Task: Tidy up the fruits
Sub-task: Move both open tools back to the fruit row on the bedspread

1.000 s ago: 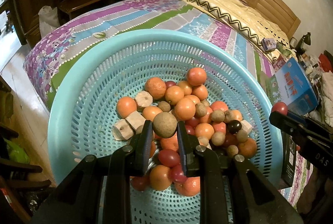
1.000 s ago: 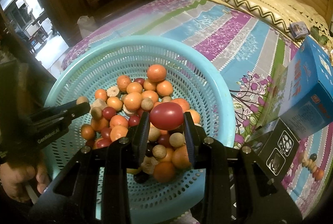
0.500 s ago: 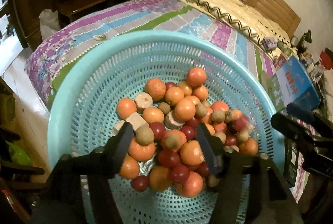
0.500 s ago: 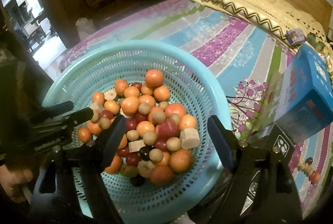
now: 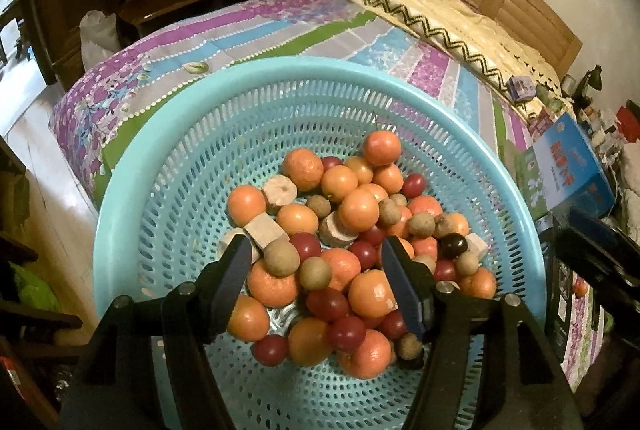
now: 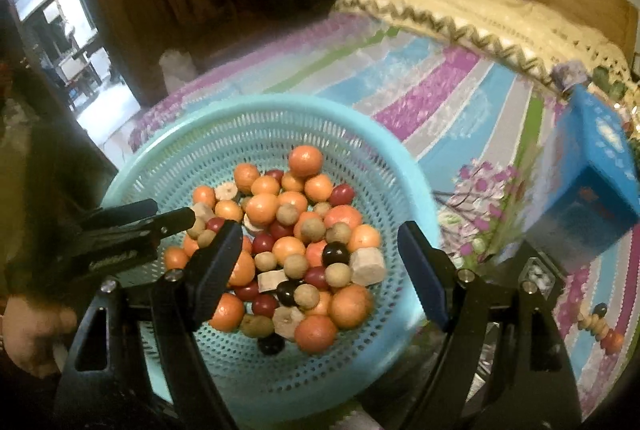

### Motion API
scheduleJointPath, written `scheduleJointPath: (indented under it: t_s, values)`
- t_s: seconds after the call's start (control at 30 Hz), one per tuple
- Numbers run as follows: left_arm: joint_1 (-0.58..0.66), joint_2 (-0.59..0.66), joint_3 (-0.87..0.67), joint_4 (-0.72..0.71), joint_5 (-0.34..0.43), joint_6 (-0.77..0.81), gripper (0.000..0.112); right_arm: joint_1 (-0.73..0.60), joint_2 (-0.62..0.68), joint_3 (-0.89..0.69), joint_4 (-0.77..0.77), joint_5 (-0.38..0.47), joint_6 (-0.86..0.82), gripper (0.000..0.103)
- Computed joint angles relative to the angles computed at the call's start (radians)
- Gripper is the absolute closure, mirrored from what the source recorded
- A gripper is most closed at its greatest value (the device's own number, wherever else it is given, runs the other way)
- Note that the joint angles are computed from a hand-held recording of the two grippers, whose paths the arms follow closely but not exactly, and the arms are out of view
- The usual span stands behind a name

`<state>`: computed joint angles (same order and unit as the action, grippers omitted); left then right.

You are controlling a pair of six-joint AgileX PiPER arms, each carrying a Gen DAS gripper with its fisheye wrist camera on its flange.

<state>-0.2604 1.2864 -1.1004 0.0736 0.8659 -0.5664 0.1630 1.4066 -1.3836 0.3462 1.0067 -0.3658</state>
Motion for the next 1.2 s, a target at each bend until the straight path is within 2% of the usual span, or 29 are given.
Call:
scheduleJointPath:
  t_s: [0.17, 0.33, 0.47, 0.5, 0.6, 0.67, 0.73, 0.8, 0.83, 0.87, 1.07, 1.2]
  values:
    - [-0.083, -0.043, 0.012, 0.089, -0.042, -0.126, 0.038, -0.188, -0.178, 0.185, 0.106, -0.043, -0.175, 0.023]
    - [-0.255, -0.037, -0.029, 0.202, -0.087, -0.294, 0.035, -0.51, -0.254, 0.32, 0.217, 0.023, -0.39, 0.023]
    - [-0.507, 0.011, -0.106, 0.471, -0.089, -0.549, 0.032, -0.806, -0.287, 0.397, 0.303, 0.088, -0.594, 0.022]
    - [-0.568, 0.033, -0.134, 0.526, -0.09, -0.586, 0.025, -0.893, -0.293, 0.419, 0.329, 0.102, -0.665, 0.022]
    - [-0.694, 0.127, -0.244, 0.526, -0.121, -0.534, 0.022, -1.08, -0.273, 0.44, 0.377, 0.132, -0.801, 0.02]
    - [-0.757, 0.223, -0.348, 0.45, -0.132, -0.42, 0.022, -1.184, -0.231, 0.433, 0.387, 0.149, -0.857, 0.02]
    - [-0.803, 0.321, -0.457, 0.389, -0.105, -0.331, 0.022, -1.258, -0.168, 0.408, 0.387, 0.145, -0.877, 0.021]
    - [-0.831, 0.424, -0.568, 0.319, -0.076, -0.256, 0.022, -1.304, -0.087, 0.361, 0.384, 0.138, -0.874, 0.032]
    - [-0.836, 0.464, -0.608, 0.283, -0.069, -0.229, 0.022, -1.325, -0.035, 0.328, 0.384, 0.137, -0.864, 0.043]
    - [-0.838, 0.513, -0.658, 0.241, -0.054, -0.205, 0.022, -1.338, 0.016, 0.291, 0.386, 0.14, -0.854, 0.049]
    - [-0.822, 0.684, -0.814, 0.128, 0.018, -0.156, 0.022, -1.257, 0.301, 0.07, 0.371, 0.014, -0.779, 0.052]
    - [-0.819, 0.758, -0.866, 0.125, 0.053, -0.18, 0.022, -1.19, 0.444, -0.071, 0.35, -0.038, -0.734, 0.052]
